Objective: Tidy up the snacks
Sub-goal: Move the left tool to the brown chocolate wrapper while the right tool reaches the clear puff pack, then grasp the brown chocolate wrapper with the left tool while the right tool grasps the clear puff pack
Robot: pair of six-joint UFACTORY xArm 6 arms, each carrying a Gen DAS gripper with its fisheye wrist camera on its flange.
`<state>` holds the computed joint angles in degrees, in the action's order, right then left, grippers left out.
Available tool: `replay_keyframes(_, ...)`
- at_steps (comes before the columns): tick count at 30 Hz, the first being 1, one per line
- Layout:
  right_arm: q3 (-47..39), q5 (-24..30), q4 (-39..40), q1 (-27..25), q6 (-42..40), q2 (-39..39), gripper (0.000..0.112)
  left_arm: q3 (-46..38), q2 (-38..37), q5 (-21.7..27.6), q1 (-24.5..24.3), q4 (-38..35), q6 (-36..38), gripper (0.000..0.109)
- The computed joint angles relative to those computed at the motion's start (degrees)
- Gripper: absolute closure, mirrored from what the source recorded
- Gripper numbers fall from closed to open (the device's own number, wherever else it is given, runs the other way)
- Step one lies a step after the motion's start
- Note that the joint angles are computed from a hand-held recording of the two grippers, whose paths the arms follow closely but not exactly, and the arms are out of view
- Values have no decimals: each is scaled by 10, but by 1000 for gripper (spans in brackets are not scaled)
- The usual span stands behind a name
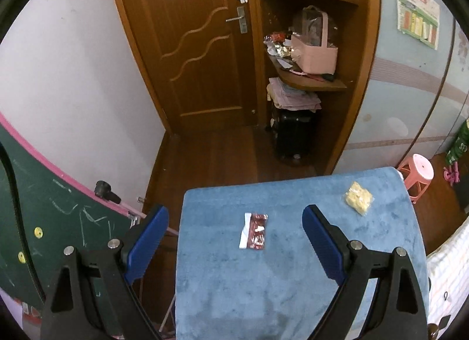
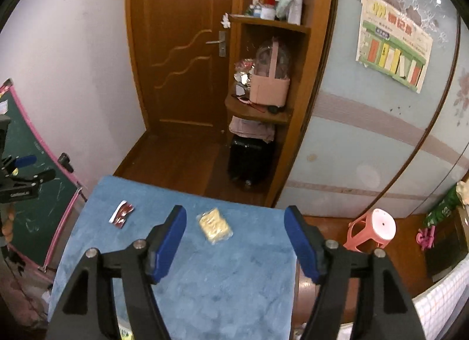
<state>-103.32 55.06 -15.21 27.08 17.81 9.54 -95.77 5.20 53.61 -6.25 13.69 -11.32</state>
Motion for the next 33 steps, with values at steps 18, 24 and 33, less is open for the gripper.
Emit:
replay_keyframes(18,-291,88,112,-28,-143,367,42,-171,309,34,12,-26,-5,16)
replay_keyframes(24,-345,110,142,-29,-162,449,42,-153,349,26,8,-56,9,16)
replay_keyframes(33,-347,99,167,-30,-192,473,42,-158,385,5,11,-103,23,16)
